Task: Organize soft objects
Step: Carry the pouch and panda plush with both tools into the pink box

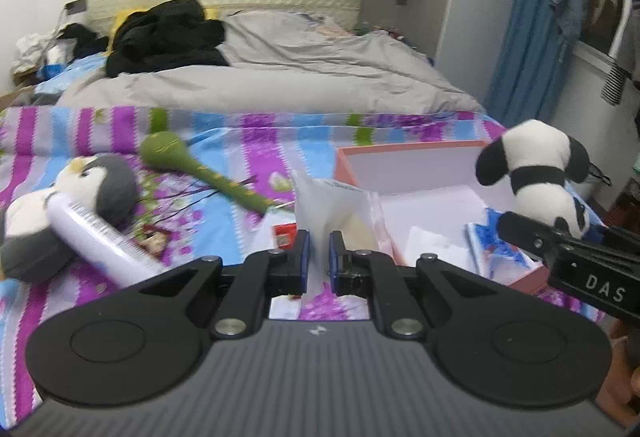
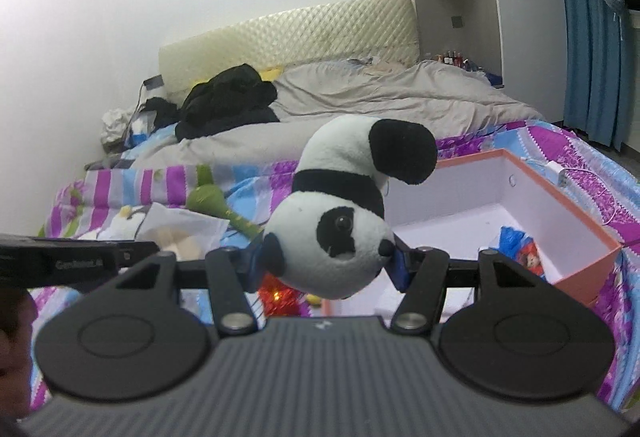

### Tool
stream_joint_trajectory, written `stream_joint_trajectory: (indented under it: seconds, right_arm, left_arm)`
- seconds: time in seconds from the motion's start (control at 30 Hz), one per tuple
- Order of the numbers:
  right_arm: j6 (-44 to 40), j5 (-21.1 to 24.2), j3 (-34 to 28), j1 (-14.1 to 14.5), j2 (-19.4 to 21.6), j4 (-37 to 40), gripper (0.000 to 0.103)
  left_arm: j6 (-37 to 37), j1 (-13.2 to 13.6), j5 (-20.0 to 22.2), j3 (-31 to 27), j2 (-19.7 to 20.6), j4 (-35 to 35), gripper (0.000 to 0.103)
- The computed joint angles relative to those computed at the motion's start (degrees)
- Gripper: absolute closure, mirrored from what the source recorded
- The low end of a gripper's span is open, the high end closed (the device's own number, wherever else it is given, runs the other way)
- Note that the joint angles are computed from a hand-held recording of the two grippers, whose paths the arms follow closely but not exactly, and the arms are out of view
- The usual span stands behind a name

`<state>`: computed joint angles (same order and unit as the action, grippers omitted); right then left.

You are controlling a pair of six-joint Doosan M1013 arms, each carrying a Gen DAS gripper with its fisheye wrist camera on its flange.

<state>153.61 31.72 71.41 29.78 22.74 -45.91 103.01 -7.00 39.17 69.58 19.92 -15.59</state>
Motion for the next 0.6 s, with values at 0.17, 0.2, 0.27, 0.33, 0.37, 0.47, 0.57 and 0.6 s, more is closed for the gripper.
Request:
stream_joint_trajectory:
  seconds: [0.17,0.2,0.27,0.33,0.37,0.47,0.57,0.6]
  right_arm:
    - [-0.82,-0.25,0.34,-1.52,-0.57,0.07,0.042]
    - [-1.06,-0.48,0.40,-1.91,-0.70,0.37,0.042]
    - [-1.47,-0.44,0.39,-2.60,-0.86,0.20,0.042]
    - [-2.39,-0.92,0.51,-3.47,-1.05,1.00,0.042]
    - [-2.83,-1.30,0.67,-3.87,-1.18,1.79,0.042]
    - [-4.76,-1.04,0.67,-5.24,-1.21,4.11,0.042]
    - [-8.18,0.08,0.32,-6.60,-0.97,7.67,0.042]
    - [-10.23,0.43,0.03,-7.13,-0.78,10.10,0.042]
  left_arm:
    - [-0.35,-2.14,0.87,-2.49,1.59,0.36,0.091]
    - [-0.33,-2.44,1.50,-3.22,2.05,0.11,0.091]
    - [0.08,-3.18,2.90,-4.88,3.09,-0.12,0.091]
    - [1.04,-3.86,4.27,-6.32,4.01,-0.35,0.091]
    - [1.03,-4.27,4.86,-7.08,4.53,-0.27,0.091]
    - [0.91,-5.24,6.95,-9.60,6.31,-0.67,0.091]
    - [0.49,-6.20,9.45,-12.56,8.44,0.11,0.091]
    - [0.63,-6.56,10.23,-13.37,9.10,0.49,0.091]
